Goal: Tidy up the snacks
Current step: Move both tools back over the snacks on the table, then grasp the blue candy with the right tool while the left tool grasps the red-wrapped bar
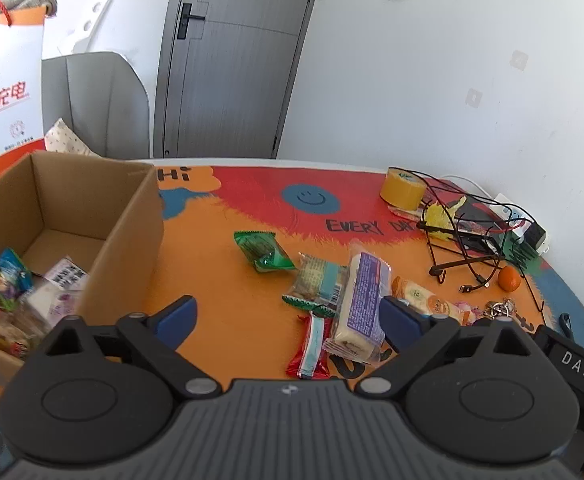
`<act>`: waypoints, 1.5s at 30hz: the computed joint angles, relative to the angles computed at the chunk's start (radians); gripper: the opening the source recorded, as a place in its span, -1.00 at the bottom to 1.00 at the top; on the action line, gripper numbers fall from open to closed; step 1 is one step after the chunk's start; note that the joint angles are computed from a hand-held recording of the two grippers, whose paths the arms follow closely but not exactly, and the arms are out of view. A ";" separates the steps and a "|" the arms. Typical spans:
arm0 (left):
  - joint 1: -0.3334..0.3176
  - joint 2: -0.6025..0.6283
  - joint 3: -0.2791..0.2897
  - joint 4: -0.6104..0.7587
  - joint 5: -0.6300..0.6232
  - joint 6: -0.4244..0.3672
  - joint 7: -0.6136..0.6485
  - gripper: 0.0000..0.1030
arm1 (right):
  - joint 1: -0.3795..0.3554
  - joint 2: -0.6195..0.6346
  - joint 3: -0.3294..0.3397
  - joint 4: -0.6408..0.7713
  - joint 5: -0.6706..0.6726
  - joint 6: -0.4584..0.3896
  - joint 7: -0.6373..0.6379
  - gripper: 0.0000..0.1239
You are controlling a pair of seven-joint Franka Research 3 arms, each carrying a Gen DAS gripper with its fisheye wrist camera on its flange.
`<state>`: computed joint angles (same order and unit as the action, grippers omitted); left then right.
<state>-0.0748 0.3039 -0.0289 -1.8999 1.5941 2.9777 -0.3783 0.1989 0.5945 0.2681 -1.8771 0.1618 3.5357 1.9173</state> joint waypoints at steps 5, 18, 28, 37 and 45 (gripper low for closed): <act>0.000 0.049 0.001 0.030 -0.092 0.008 0.081 0.51 | -0.058 0.038 0.050 0.031 -0.047 -0.025 0.023 0.21; -0.071 0.163 0.071 0.099 -0.397 -0.009 0.365 0.22 | -0.133 0.148 0.139 0.148 -0.090 -0.100 -0.001 0.12; -0.144 0.229 0.133 0.154 -0.564 -0.010 0.528 0.22 | -0.135 0.197 0.162 0.225 -0.067 -0.137 -0.075 0.11; -0.146 0.233 0.151 0.153 -0.595 0.016 0.560 -0.64 | -0.084 0.223 0.129 0.292 -0.004 -0.169 -0.142 0.10; -0.171 0.209 0.202 0.116 -0.630 0.063 0.548 -0.64 | 0.053 0.225 -0.013 0.360 0.093 -0.228 -0.193 -0.19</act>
